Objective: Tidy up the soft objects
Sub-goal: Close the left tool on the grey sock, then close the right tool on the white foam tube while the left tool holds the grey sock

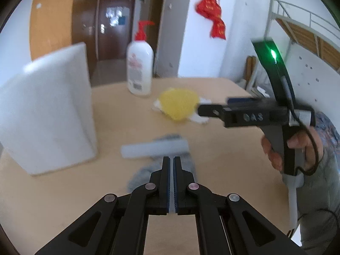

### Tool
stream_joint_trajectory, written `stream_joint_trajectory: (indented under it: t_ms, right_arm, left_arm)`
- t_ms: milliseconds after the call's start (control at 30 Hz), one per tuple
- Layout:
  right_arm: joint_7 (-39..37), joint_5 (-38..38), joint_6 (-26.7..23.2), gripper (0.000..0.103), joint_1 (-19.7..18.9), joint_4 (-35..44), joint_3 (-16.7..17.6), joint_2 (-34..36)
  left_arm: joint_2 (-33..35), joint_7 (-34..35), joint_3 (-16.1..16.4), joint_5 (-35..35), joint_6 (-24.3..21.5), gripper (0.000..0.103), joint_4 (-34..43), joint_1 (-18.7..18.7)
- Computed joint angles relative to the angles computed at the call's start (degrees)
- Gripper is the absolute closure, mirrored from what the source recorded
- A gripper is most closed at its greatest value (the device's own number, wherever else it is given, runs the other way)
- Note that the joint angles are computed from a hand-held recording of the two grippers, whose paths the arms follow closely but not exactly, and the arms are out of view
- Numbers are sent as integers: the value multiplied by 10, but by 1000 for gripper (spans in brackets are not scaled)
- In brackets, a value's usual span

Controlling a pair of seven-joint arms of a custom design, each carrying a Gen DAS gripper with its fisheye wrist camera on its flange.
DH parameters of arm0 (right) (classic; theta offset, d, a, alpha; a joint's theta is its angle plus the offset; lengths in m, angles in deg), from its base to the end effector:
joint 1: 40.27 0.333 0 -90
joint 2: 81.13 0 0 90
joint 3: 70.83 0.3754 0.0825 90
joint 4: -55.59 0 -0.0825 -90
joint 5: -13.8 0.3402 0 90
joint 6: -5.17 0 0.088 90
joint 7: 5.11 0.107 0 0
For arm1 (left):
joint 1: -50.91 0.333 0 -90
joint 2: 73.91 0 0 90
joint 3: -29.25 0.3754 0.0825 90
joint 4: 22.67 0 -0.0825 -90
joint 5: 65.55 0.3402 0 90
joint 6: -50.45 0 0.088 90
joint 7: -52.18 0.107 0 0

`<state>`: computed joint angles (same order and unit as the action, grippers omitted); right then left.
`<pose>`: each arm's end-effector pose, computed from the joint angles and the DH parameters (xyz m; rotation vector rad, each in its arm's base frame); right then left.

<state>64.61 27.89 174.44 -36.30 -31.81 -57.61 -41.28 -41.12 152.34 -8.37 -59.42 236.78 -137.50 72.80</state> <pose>0.7431 0.1589 0.4127 -1.9584 1.4148 -0.4536 0.6464 -0.1145 0.3980 -1.4985 2.1251 -1.0533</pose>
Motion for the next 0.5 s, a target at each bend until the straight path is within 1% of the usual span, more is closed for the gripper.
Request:
stream_joint_trajectory:
  t_ms: [33,67,100,167,200,233,267,300,333,367,433,500]
  right_arm:
    - [-6,-1,-8,0,-2,4,7,2]
    - [-15,-2,-15,0,-4,7,13,4]
    - [-18,-4,-15,0,2,9,9,5]
    - [-14,-13,-15,0,18,15,-9,8]
    - [-6,-18,-11,0,28,19,-22,11]
    - [0,-20,-17,0,31,25,-27,14]
    - [-3,-19,-26,0,26,29,-20,16]
    - [-18,-12,-39,0,10,34,1,20]
    - [-27,-6,-44,0,3,36,12,21]
    - [-32,-2,-45,0,3,35,13,22]
    - [-30,-1,-43,0,12,33,0,21]
    - [-31,5,-43,0,9,31,1,20]
  left_arm:
    - [7,-3,-11,16,0,100,0,10]
    - [5,7,-3,7,1,100,0,0]
    - [-1,4,22,5,7,100,0,-22]
    - [1,3,34,7,3,100,6,-32]
    - [-1,0,45,4,0,100,9,-42]
    - [0,-2,54,1,-7,100,15,-50]
    - [4,0,49,-1,-15,100,19,-47]
    - [9,4,41,-4,-23,100,23,-40]
    - [12,6,43,-9,-31,100,28,-43]
    - [14,9,48,-14,-40,99,34,-48]
    - [17,19,56,-25,-49,98,42,-58]
    - [17,22,81,-37,-60,98,52,-81]
